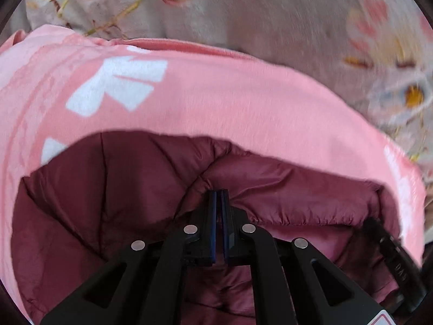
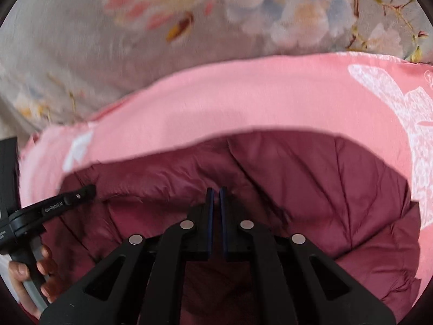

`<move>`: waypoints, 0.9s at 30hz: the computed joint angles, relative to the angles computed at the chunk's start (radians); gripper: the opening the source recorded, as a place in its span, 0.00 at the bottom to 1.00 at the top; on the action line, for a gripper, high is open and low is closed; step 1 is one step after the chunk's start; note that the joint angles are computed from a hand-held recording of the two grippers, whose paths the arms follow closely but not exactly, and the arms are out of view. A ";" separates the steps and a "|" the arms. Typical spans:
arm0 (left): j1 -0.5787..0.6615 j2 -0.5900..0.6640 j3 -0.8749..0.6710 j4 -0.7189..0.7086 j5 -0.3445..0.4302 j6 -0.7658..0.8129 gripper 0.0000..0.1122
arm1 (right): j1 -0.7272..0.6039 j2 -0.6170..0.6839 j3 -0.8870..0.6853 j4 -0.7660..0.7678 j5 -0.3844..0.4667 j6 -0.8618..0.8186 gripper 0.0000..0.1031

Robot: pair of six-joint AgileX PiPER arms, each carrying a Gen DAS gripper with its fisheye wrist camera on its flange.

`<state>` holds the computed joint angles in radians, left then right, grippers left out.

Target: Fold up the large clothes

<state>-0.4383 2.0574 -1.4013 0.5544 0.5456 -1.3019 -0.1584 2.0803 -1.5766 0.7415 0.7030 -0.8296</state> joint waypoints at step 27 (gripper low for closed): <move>-0.167 -0.052 0.114 0.334 0.182 -0.287 0.11 | -0.183 -0.213 0.336 0.264 0.037 -0.342 0.22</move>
<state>-0.6055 2.0056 -1.2869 0.8882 0.7281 -1.5887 -0.3411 1.8672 -1.2405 1.0052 0.7399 -1.1712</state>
